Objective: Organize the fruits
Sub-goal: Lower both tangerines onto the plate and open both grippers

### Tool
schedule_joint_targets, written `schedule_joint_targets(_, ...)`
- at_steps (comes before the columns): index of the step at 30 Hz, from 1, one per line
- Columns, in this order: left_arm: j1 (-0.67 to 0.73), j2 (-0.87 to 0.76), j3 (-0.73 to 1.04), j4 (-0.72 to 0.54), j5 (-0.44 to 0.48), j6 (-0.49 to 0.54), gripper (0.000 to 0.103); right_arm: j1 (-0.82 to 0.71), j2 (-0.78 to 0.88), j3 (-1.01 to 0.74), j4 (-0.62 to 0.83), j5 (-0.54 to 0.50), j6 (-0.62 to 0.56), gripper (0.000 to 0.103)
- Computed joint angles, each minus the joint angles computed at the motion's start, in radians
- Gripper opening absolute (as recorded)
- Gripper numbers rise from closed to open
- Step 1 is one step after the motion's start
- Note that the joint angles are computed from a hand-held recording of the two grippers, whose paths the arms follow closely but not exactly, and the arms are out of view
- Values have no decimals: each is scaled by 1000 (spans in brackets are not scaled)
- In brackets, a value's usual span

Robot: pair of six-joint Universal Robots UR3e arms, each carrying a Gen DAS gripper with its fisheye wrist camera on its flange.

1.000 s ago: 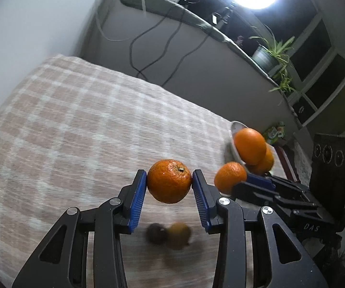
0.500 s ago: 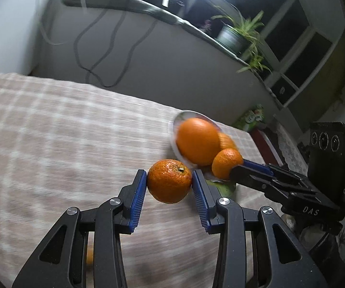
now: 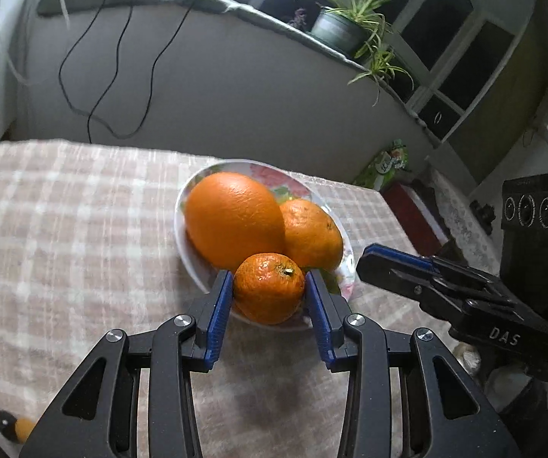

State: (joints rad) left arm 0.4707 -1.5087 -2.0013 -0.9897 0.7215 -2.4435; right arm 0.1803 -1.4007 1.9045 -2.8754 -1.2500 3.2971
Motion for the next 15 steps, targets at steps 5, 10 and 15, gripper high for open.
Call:
schedule_joint_targets(5,-17,-1,7,37,18,5,40,-5,-11,21,-15,1,1,30)
schedule_joint_targets(10,-22,-8,-12,105,29,-10,38,-4,-32,38,-16,1,-3,30)
schedule_joint_targets(15,-7,-17,-19,94,43,2,40,-4,-32,39,-18,1,-3,30)
